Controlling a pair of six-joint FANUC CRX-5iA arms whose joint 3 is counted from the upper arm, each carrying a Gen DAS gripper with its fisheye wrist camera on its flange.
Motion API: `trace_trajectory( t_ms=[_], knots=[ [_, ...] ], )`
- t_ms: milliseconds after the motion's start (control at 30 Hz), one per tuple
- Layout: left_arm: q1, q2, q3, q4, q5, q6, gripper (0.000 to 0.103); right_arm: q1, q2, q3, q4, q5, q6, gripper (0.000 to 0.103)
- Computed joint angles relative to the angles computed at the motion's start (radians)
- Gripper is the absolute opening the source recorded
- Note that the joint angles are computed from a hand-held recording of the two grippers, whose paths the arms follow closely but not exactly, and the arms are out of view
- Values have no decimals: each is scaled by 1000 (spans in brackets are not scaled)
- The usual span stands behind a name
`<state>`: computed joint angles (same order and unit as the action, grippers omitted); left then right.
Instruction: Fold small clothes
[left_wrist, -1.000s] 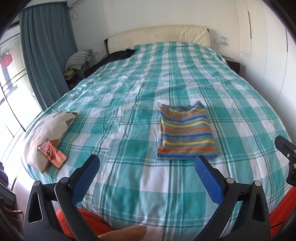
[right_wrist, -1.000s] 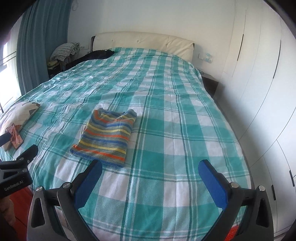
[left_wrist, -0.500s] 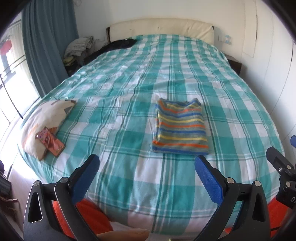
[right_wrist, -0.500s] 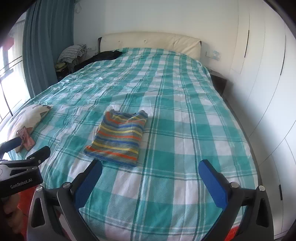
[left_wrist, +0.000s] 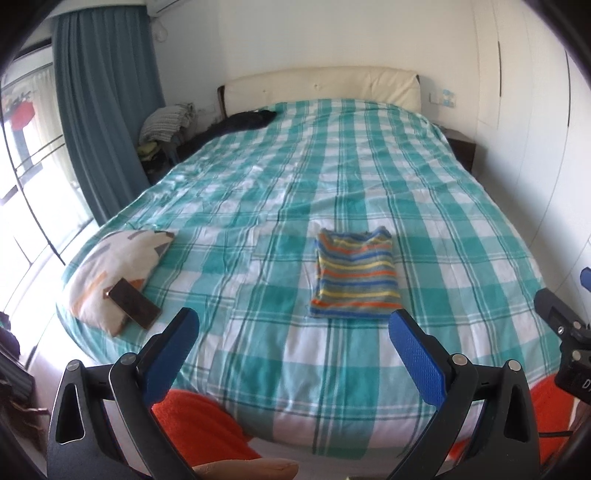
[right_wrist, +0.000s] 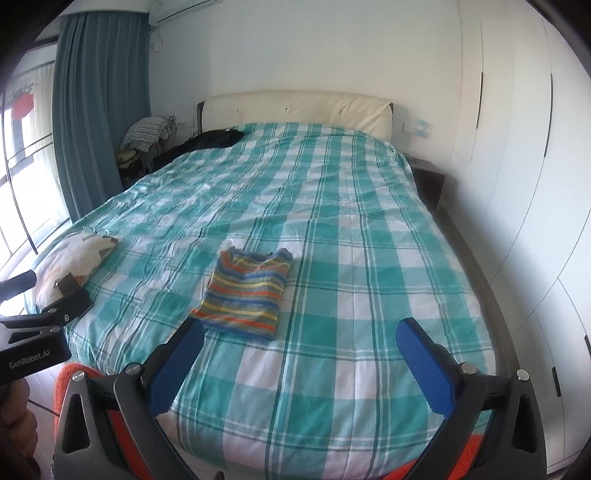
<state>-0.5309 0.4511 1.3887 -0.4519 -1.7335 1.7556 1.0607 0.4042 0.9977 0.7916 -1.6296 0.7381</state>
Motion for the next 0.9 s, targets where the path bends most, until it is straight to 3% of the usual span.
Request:
trace_trajectory(
  t_ms=[100, 367, 900],
  knots=[
    [0, -12, -34, 4, 8, 4, 103, -4, -42, -73, -5, 36, -45, 103],
    [-1, -29, -68, 0, 25, 18, 103, -7, -71, -108, -78, 61, -65, 103],
    [3, -21, -52, 17, 17, 15, 103, 20, 84, 175, -46, -58, 106, 103]
  ],
)
